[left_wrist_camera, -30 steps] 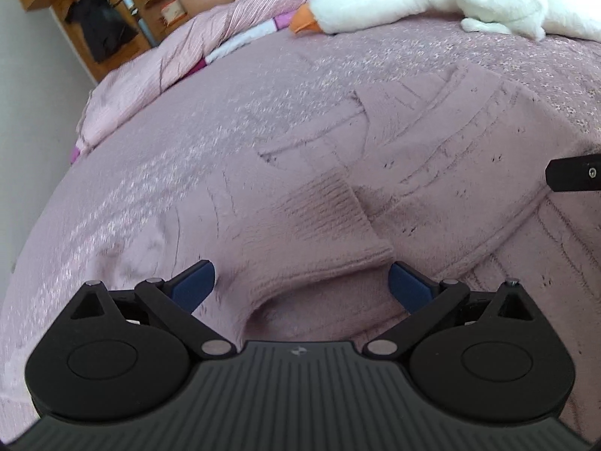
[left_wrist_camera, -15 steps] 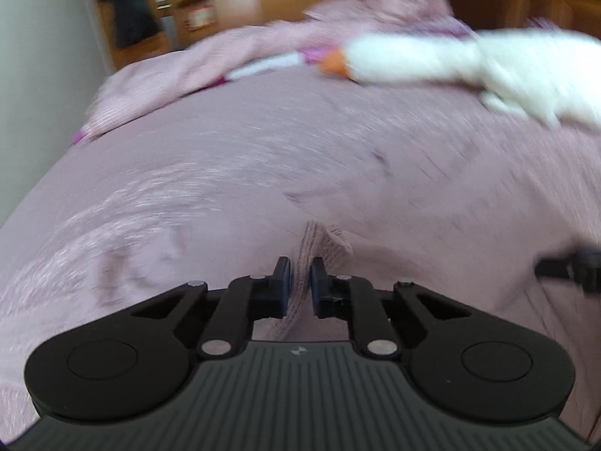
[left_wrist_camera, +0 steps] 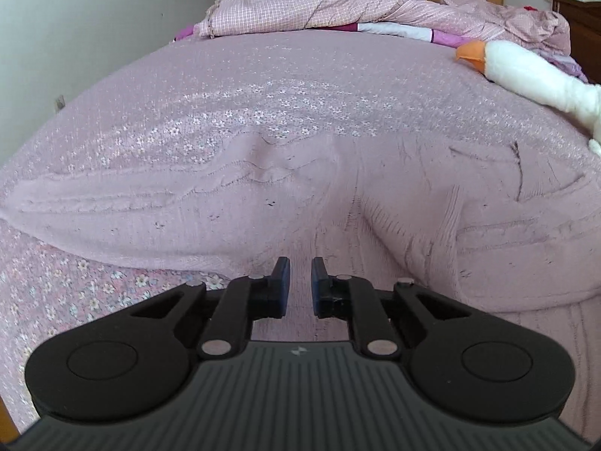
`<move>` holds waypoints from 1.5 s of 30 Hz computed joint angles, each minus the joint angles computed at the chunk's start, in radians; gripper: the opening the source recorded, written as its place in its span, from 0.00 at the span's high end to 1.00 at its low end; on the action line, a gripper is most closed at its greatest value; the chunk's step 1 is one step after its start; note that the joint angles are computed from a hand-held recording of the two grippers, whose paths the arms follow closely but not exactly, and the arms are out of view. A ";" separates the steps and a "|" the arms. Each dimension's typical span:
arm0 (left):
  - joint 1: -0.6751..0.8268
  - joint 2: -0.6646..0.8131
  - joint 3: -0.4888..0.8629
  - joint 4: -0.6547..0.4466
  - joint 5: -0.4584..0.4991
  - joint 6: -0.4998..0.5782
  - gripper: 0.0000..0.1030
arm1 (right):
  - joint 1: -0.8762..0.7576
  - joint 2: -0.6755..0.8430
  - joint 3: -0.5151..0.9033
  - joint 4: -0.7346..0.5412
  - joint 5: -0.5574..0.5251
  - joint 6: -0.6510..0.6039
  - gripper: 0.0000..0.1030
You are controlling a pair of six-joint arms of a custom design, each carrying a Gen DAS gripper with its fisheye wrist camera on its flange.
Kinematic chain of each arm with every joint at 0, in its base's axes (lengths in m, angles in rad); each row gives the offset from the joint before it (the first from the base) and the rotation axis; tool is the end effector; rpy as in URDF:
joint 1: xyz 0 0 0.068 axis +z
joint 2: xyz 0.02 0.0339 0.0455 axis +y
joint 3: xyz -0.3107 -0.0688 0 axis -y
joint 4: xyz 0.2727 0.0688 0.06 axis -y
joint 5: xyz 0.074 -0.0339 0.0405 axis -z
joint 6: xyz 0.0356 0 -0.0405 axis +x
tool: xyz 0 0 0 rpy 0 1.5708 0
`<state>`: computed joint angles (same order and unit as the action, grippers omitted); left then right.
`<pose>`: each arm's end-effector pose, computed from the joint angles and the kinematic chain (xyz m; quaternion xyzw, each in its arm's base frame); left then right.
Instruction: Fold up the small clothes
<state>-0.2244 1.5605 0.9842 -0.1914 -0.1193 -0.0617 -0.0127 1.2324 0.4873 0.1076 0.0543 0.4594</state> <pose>0.3488 -0.0753 0.2500 0.0514 0.9177 -0.0013 0.3940 0.2460 -0.0051 0.2006 0.2207 0.8651 0.0760 0.4439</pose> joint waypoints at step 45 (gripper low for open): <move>-0.022 -0.072 -0.066 -0.006 -0.099 -0.090 0.68 | 0.014 -0.011 -0.027 0.031 0.038 -0.020 0.33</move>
<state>-0.2463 1.4885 0.9183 -0.1977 -0.2180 -0.1515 0.0016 1.2217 0.4605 0.1390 0.0927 0.4393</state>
